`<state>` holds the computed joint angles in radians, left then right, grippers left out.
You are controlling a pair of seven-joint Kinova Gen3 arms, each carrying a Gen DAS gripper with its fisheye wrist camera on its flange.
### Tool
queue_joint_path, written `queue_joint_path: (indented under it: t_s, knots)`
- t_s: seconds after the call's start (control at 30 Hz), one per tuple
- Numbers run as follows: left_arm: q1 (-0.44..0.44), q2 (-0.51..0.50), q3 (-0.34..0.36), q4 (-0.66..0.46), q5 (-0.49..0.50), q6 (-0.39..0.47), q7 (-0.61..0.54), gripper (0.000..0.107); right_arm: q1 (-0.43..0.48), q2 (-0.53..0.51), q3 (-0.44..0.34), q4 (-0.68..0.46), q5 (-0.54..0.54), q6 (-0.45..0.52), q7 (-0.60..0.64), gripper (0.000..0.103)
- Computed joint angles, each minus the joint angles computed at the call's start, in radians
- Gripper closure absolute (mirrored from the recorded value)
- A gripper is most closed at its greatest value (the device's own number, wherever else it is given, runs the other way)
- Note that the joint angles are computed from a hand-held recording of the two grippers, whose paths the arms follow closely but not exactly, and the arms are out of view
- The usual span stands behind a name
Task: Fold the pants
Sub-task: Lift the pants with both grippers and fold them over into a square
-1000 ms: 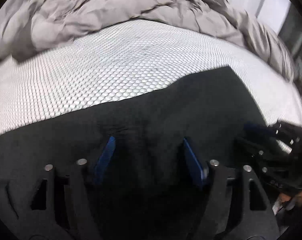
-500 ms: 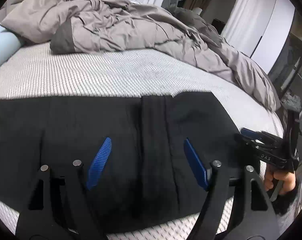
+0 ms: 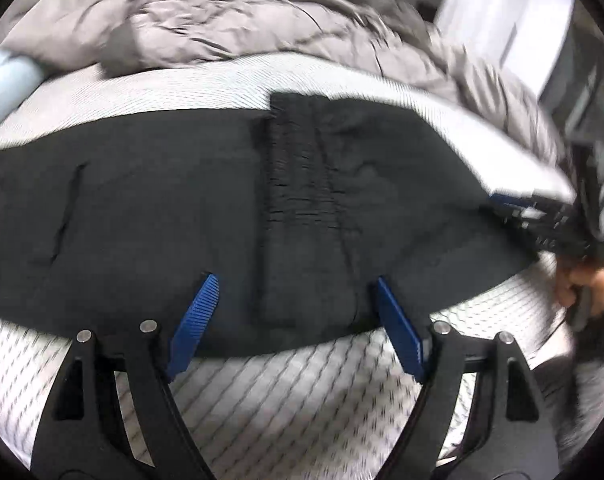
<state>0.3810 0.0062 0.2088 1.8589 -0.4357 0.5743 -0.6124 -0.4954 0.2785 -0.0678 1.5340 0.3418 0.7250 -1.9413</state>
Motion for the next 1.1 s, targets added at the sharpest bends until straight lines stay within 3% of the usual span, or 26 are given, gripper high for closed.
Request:
queue_joint_path:
  t_s: [0.1,0.17,0.27,0.33,0.43,0.5,0.57,0.6,0.7,0.77,0.87,1.0,1.1]
  knots:
    - [-0.070,-0.111,0.015,0.084,0.018,0.005,0.110,0.028,0.017,-0.034,0.033,0.037,-0.109,-0.071,0.044,0.045]
    - [-0.077,-0.174,-0.019,0.119,0.059,0.024,0.127,0.025,0.020,-0.059,0.054,0.062,-0.149,-0.116,0.041,0.028]
    - [-0.189,-0.238,-0.002,0.158,0.098,0.072,0.172,0.020,0.140,-0.095,-0.033,0.106,-0.271,-0.207,0.096,0.016]
    - [-0.245,-0.274,-0.032,0.205,0.139,0.037,0.187,0.017,0.231,-0.110,-0.119,0.128,-0.353,-0.241,0.101,0.011]
    - [-0.257,-0.321,-0.150,0.291,0.212,-0.085,0.182,0.017,0.332,-0.101,-0.194,0.126,-0.475,-0.253,0.154,0.011]
    - [-0.257,-0.330,-0.213,0.328,0.228,-0.158,0.167,0.017,0.314,-0.098,-0.161,0.121,-0.526,-0.253,0.189,0.011]
    - [-0.284,-0.310,-0.230,0.321,0.192,-0.173,0.215,0.018,0.271,-0.099,-0.096,0.111,-0.594,-0.239,0.246,0.011]
    - [-0.304,-0.299,-0.220,0.308,0.164,-0.156,0.255,0.026,0.270,-0.099,-0.092,0.110,-0.611,-0.238,0.259,0.011]
    - [-0.431,-0.228,-0.109,0.238,0.077,-0.042,0.377,0.098,0.277,-0.097,-0.091,0.105,-0.636,-0.235,0.287,0.011]
    - [-0.474,-0.218,-0.017,0.187,-0.003,0.039,0.443,0.104,0.267,-0.091,-0.080,0.094,-0.625,-0.221,0.280,0.011]
    - [-0.493,-0.212,0.122,0.089,-0.125,0.161,0.450,0.105,0.256,-0.085,-0.069,0.085,-0.600,-0.220,0.271,0.011]
    - [-0.463,-0.176,0.306,-0.084,-0.288,0.287,0.479,0.105,0.254,-0.085,-0.069,0.085,-0.594,-0.226,0.272,0.011]
    - [-0.422,-0.092,0.445,-0.223,-0.410,0.355,0.471,0.105,0.246,-0.086,-0.065,0.088,-0.576,-0.229,0.264,0.011]
